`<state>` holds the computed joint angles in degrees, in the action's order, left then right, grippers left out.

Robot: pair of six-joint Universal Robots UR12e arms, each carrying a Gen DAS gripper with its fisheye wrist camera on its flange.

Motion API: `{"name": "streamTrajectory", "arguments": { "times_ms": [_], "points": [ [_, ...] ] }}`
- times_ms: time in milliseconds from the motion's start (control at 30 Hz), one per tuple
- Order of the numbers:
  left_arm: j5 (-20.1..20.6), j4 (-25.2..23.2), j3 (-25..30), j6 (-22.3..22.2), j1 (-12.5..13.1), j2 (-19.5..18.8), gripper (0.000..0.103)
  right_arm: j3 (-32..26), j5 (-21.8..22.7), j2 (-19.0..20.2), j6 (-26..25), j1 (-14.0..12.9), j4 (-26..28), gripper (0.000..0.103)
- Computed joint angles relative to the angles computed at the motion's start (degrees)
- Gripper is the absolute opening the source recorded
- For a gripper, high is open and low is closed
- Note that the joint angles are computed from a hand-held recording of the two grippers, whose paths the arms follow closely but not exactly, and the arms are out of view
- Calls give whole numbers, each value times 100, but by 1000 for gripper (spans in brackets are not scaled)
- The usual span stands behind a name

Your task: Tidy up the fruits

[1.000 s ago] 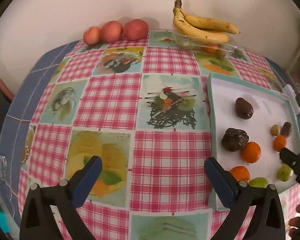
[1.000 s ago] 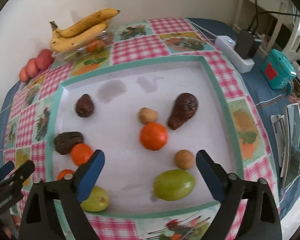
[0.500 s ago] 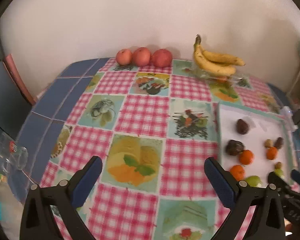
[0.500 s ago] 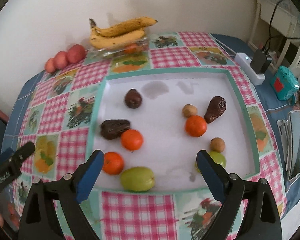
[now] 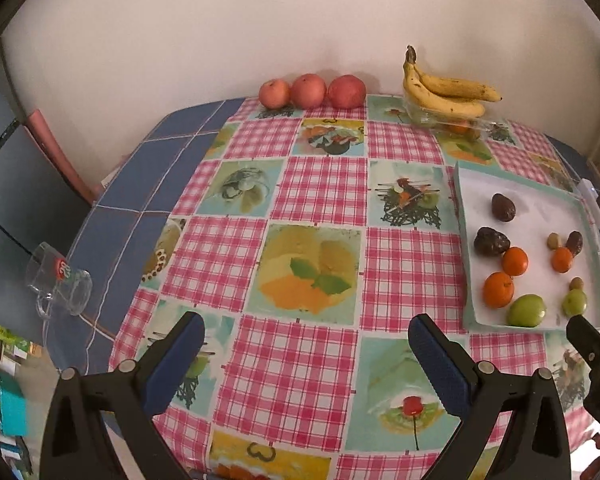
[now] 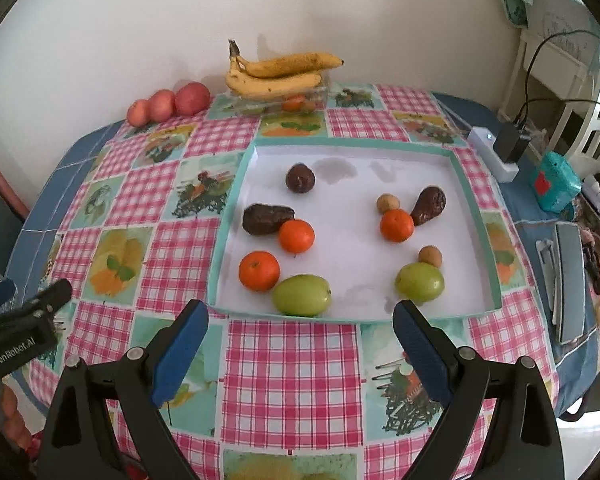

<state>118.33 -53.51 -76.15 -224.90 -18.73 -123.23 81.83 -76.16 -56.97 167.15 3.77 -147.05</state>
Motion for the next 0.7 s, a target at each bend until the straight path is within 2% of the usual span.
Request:
{"name": "streamTrajectory", "arguments": {
  "times_ms": [167,700],
  "points": [
    [-152,-22,-3,87,28,9,103,-1,98,-12,-52,-20,86,94],
    [-283,39,-2,254,34,3,103,-27,118,1,-104,-31,213,94]
  ]
}}
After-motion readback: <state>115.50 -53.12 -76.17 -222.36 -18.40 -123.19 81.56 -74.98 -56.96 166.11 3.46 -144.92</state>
